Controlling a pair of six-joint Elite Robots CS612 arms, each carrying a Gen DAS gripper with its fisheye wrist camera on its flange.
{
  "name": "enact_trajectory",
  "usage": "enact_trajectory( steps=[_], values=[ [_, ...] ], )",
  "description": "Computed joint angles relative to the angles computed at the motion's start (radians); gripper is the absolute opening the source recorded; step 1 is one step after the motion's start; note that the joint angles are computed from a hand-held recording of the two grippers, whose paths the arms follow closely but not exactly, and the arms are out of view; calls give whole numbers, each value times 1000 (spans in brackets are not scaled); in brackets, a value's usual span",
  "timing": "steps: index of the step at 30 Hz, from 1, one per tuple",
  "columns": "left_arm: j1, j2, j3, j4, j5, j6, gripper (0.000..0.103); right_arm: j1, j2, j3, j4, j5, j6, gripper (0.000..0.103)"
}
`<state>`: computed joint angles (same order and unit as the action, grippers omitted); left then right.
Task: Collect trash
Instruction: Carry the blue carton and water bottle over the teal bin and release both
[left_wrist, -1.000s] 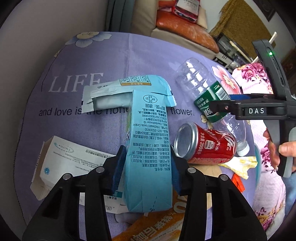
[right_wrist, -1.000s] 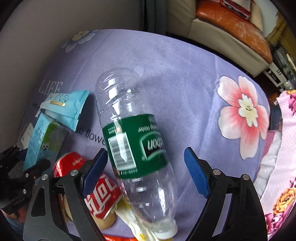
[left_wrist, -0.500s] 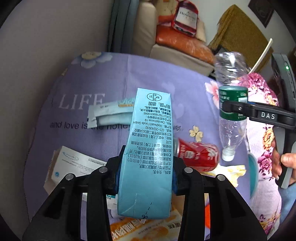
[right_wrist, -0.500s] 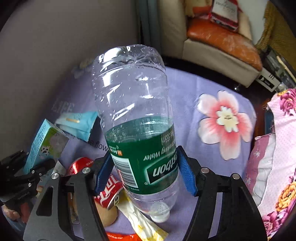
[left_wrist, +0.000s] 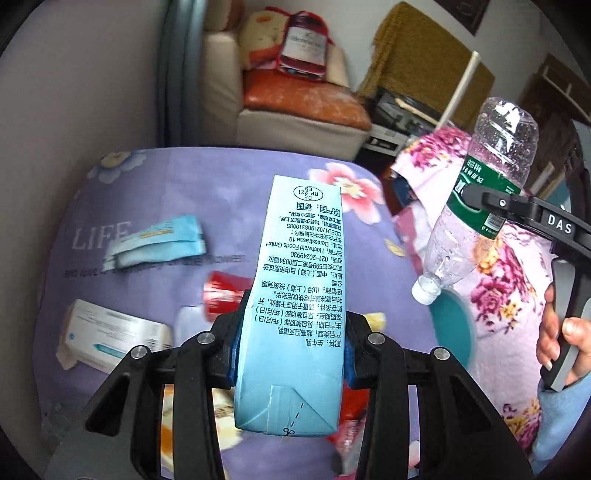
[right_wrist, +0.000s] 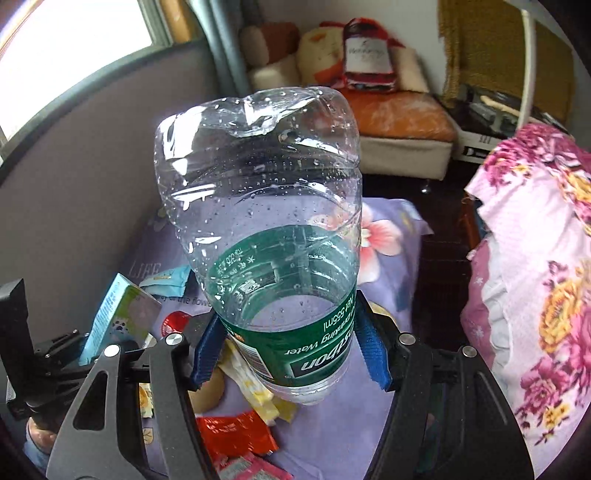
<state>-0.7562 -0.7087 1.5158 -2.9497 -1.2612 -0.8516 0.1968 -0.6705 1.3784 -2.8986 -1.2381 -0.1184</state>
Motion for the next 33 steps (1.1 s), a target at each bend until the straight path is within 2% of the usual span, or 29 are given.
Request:
enact_trajectory(
  steps=[8,12,19,27,33],
  values=[
    [-37,78,-160,91,-72,117,40,-94,-68,174,-147,9,91,62],
    [-52,120,-241,136,-105,163,40,-137,-80,226,-192,13,132,62],
    [-74,211,-408,269,-174,227,40,-205,-81,302,-275,7,193,62],
    [-88,326,-612,439,-258,293,40,-247,-55,329,-300,-15,231,62],
    [-89,417,-776,572,-309,321,41,-262,-35,327,-297,-34,251,62]
  ],
)
